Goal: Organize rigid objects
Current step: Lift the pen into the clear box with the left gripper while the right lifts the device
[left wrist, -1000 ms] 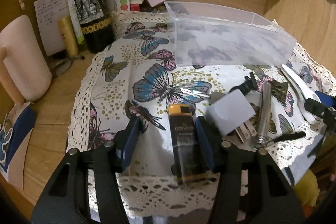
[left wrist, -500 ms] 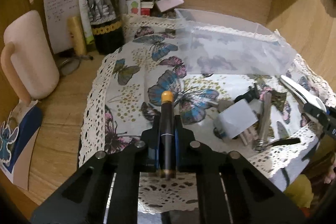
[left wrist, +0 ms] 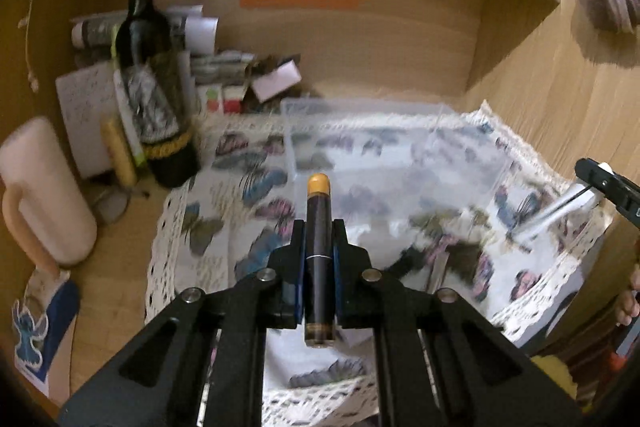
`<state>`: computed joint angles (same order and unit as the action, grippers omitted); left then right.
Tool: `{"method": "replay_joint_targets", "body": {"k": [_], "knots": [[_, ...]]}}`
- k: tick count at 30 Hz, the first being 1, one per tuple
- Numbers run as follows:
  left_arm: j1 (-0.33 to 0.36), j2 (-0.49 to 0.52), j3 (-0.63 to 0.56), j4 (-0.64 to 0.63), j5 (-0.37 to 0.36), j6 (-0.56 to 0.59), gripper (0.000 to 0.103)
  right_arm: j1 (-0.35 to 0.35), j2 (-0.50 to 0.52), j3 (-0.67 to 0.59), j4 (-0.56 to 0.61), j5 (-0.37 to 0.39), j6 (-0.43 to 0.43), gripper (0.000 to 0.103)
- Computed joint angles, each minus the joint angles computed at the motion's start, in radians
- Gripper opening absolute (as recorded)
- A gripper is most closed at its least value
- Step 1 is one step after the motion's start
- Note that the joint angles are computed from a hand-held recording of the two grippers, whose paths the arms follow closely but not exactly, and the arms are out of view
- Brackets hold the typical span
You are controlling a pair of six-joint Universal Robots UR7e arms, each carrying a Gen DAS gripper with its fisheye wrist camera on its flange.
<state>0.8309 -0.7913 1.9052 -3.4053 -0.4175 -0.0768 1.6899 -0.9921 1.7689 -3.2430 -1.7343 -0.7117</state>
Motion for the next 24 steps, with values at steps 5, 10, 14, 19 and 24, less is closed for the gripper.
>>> {"method": "replay_joint_targets", "body": {"k": [5,10,14,19,24], "knots": [[0.001,0.019,-0.070,-0.056,-0.015,0.111,0.010,0.022,0.019,-0.068,0.002,0.046,-0.014,0.036],[0.021,0.040,-0.154,-0.049,-0.030,0.188,0.010,0.049,0.070,-0.162,0.008,0.075,-0.047,0.035],[0.045,0.044,-0.213,0.004,-0.064,0.196,0.010,0.068,0.120,-0.248,0.048,0.080,-0.060,0.031],[0.079,0.061,-0.294,0.083,-0.099,0.203,0.010,0.086,0.172,-0.356,0.112,0.100,-0.065,0.004],[0.127,0.079,-0.367,0.261,-0.150,0.130,0.010,0.089,0.242,-0.447,0.254,0.019,-0.081,0.004]]}}
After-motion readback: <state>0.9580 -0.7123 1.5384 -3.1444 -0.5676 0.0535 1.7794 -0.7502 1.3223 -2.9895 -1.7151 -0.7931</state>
